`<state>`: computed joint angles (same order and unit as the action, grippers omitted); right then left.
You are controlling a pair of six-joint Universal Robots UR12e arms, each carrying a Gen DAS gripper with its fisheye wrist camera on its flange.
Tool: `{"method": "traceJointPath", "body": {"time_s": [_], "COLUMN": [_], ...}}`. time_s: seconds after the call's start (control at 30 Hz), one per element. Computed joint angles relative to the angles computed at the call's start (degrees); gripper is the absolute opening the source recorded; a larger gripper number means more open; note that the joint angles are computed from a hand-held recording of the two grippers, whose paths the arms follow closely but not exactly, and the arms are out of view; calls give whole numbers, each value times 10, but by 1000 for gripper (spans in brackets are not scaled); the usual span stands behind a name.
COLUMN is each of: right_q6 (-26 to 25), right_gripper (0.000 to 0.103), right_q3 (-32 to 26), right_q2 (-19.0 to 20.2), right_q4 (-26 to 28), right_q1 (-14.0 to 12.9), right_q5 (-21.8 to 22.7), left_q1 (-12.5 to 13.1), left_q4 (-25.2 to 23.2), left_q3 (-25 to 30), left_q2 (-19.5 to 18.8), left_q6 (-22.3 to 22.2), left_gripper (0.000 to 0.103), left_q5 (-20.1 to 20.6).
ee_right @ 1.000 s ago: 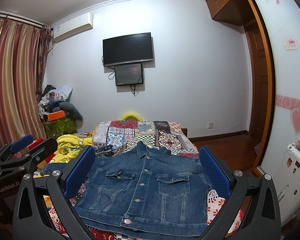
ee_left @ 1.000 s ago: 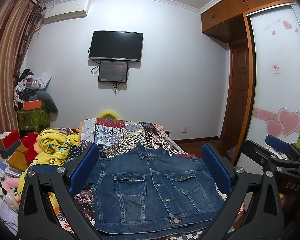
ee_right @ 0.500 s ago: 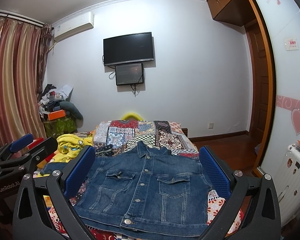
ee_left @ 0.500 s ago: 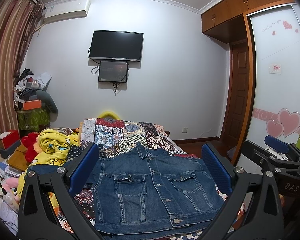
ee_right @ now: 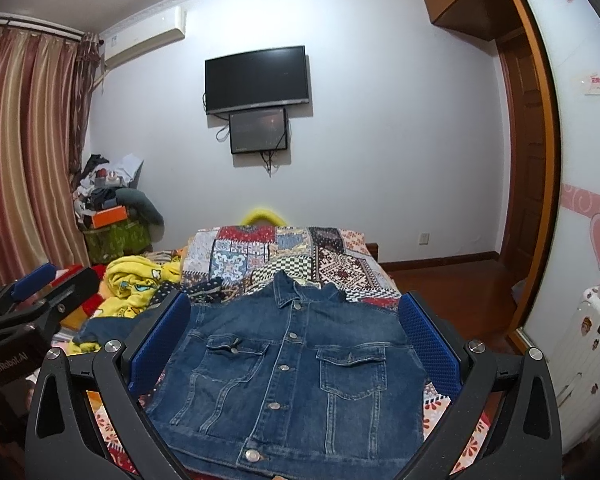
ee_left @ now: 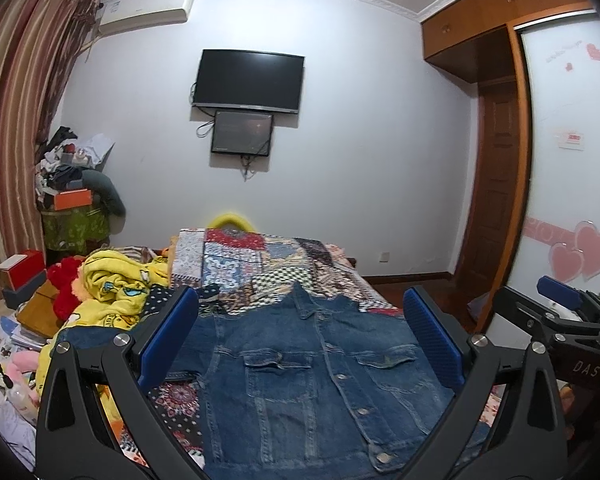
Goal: Fold large clothes
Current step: 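Grasp the denim jacket sleeve with the left gripper and lift it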
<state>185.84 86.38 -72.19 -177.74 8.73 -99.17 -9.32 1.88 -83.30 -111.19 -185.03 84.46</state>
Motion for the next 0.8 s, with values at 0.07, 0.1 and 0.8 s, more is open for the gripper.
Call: {"method": "traceJointPath", "body": {"time_s": [0.07, 0.1, 0.8], "right_q6": [0, 0, 16], "right_gripper": [103, 103, 101], "right_q3": [-13, -22, -242], "right_q2": [8, 14, 149], "right_q4": [18, 27, 361], "right_q1": [-2, -4, -42], "right_q5": [5, 9, 99], "left_q1": [3, 4, 126], "left_q4": [-9, -13, -260], "left_q3": [13, 20, 185], "left_q2": [-10, -16, -155], "left_q6": [-1, -3, -68], "left_gripper": [103, 103, 103], "left_q5": [11, 19, 46]}}
